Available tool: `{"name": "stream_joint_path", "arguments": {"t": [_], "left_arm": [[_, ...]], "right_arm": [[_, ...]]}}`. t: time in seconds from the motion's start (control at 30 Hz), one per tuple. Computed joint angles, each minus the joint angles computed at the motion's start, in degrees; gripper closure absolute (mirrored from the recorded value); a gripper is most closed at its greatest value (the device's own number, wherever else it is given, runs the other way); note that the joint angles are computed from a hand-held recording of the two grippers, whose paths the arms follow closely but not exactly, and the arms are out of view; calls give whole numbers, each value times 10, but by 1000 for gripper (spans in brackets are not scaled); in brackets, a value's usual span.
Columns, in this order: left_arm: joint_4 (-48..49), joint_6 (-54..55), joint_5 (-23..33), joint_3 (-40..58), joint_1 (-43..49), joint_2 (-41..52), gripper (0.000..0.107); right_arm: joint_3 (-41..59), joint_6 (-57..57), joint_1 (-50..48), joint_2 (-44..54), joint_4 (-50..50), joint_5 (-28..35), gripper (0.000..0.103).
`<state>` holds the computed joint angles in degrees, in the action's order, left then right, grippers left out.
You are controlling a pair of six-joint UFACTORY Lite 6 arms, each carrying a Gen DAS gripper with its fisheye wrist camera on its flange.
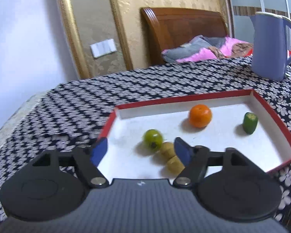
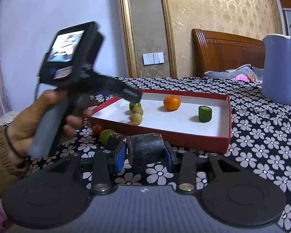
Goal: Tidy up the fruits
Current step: 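Carry the dark vegetable piece into the tray and open the right tool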
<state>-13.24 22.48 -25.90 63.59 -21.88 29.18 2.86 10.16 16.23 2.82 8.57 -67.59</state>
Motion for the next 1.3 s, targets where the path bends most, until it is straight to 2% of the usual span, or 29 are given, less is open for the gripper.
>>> {"name": "stream_joint_path", "arguments": {"t": [0.1,0.2,0.47,0.8,1.1,1.3], "left_arm": [[12,-12,-49,-60,21,-33,17],[45,-45,-76,-103,52,-56,15],[143,-157,-71,-136,133,-60,9],[143,-173,-68,-122,161,-13,7],[88,-129,-101,-141,147,-14,4],[97,-150,-83,-132,156,-12,4]], "right_arm": [[15,-13,-3,-4,8,21,64],[34,-22,-12,-6,6,43,64],[134,-46,-69,37,-14,114,64],[280,-82,-99,133,23,185,64],[406,-111,-112,224,76,229,64],[487,-156,-109,284,131,254,64]]}}
